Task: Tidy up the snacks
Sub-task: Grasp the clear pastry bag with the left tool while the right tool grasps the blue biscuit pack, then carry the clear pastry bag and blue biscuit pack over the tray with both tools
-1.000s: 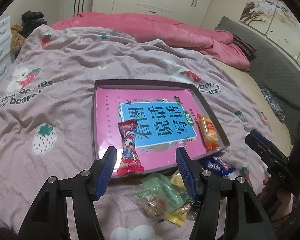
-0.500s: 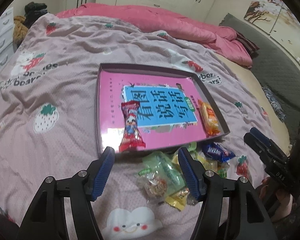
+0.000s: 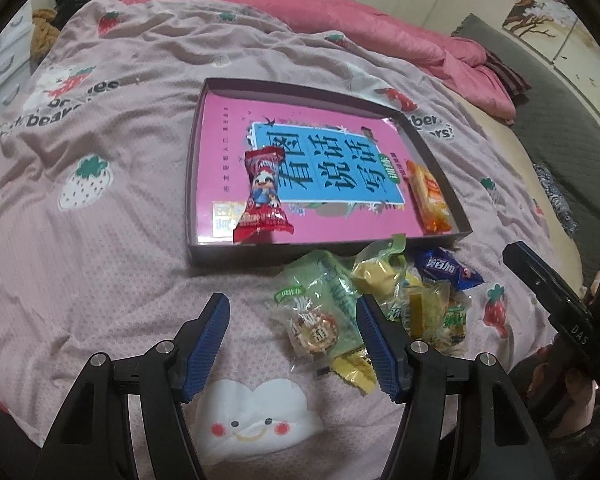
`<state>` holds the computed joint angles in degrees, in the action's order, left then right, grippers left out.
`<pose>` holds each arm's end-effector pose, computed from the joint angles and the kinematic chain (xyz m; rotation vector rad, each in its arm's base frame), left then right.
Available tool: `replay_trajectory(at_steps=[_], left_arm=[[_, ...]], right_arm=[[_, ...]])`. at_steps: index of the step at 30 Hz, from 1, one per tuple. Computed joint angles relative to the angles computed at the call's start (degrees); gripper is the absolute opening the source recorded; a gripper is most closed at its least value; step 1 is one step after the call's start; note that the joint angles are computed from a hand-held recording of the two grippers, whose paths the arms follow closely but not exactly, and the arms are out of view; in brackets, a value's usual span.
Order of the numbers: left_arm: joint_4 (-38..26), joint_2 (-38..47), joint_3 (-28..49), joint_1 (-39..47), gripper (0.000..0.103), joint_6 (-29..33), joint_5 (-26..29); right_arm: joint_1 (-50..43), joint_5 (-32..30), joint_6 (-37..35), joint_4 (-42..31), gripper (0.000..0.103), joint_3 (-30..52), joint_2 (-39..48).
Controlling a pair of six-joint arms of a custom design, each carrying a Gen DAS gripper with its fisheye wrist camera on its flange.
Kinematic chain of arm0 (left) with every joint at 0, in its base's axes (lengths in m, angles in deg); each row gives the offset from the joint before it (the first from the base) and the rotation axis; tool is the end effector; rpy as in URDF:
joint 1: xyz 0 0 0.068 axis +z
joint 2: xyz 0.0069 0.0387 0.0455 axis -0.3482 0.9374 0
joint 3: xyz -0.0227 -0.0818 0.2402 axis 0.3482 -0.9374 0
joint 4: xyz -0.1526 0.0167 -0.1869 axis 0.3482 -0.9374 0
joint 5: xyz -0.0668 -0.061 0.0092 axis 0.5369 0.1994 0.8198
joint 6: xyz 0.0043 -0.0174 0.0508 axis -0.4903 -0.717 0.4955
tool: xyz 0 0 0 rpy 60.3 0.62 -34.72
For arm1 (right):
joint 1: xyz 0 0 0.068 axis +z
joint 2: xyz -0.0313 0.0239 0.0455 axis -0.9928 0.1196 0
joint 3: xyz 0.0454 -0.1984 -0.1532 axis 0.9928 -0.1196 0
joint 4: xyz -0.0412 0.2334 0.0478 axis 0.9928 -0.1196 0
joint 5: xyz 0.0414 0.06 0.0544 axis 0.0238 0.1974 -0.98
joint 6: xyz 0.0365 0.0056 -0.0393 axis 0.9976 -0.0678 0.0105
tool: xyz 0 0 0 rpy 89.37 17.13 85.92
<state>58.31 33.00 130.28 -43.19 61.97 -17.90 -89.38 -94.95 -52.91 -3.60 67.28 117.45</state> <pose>0.3356 -0.1493 0.1360 0.3851 2.6196 -0.4731 0.2343 -0.0206 0.1370 0.2255 2.2960 0.1811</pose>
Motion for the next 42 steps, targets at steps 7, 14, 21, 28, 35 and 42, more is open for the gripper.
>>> replay_trajectory(at_steps=[7,14,21,28,35,42], left_arm=[[0.80,2.42,-0.01,-0.45,0.068,-1.60,-0.13],[2.31,5.12,0.29,-0.94,0.068,-3.22,-0.02],[3.75,6.36,0.28,-1.01,0.069,-3.97,0.18],[3.58,8.06,1.32,-1.30,0.068,-5.04,1.61],[3.09,9.02,2.00,-1.99,0.046,-4.89,2.45],[2.29,8.47,2.01,-1.50,0.041,-4.03,3.30]], right_arm=[[0.86,0.23,-0.33,0.30,0.078,2.55,6.96],[0.34,-0.02,-0.27,0.00,0.078,6.18,14.23],[0.11,-1.55,-1.05,-1.05,0.078,9.43,19.68],[1.87,-1.69,-3.54,-2.77,0.067,10.98,22.11],[1.46,-2.19,-3.84,-1.86,0.062,9.99,20.94],[1.28,-1.93,-4.71,-2.04,0.053,8.19,17.47]])
